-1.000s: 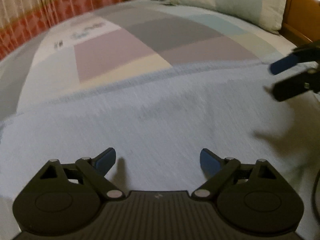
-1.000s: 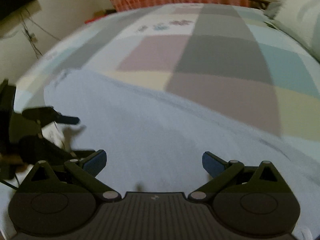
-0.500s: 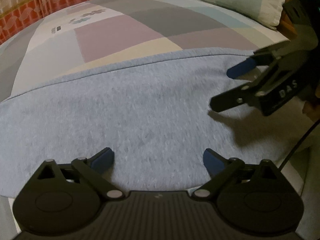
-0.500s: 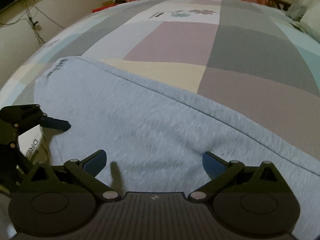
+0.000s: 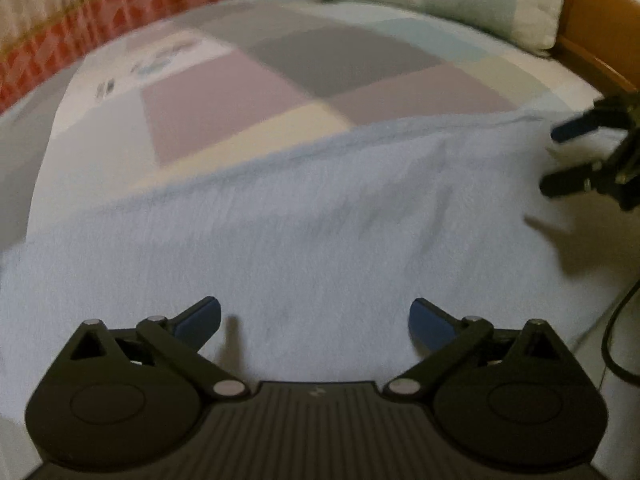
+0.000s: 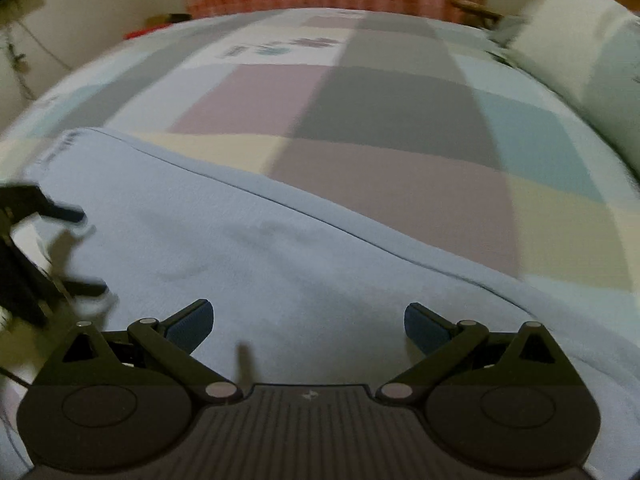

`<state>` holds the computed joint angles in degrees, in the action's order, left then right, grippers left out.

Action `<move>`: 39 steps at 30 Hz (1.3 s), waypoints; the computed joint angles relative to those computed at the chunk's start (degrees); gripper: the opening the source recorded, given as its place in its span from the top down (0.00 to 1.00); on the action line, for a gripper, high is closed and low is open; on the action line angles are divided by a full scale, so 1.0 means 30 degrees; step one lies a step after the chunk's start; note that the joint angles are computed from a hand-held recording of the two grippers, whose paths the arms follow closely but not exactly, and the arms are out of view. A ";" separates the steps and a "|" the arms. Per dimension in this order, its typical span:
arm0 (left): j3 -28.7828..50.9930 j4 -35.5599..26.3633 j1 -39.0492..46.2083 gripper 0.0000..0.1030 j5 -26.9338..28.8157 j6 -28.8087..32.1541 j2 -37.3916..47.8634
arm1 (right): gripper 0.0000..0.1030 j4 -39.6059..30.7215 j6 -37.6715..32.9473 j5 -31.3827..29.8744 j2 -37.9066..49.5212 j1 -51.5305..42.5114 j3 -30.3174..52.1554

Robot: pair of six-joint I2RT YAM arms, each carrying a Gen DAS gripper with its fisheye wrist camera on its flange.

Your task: Fold clothes

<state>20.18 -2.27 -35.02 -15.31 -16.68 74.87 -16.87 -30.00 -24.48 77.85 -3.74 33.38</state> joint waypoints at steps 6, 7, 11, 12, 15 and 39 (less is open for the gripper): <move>0.3066 0.3249 -0.0625 0.03 0.2085 0.2406 0.4037 | 0.00 0.0209 -0.0061 -0.0219 0.3713 -0.1827 0.1187; 0.3644 0.3775 -0.0648 0.03 0.2633 0.2763 0.4792 | 0.00 0.0592 0.0033 -0.0229 0.3790 -0.1844 0.0996; 0.5350 0.5085 -0.0071 0.03 0.4894 0.2629 0.8024 | 0.00 0.2150 -0.0020 0.0344 0.3159 -0.1494 -0.0324; 0.5822 0.4980 0.0089 0.03 0.5314 0.2556 0.8823 | 0.00 0.2588 -0.0274 0.0590 0.2921 -0.1343 -0.0733; 0.5737 0.5223 0.0356 0.03 0.5312 0.2519 0.9243 | 0.00 0.3245 -0.0981 0.0316 0.2532 -0.1694 -0.1428; 0.5952 0.1560 0.1540 0.02 0.2539 0.0175 0.7976 | 0.00 0.1731 0.1992 0.2914 0.5681 -0.5964 0.3126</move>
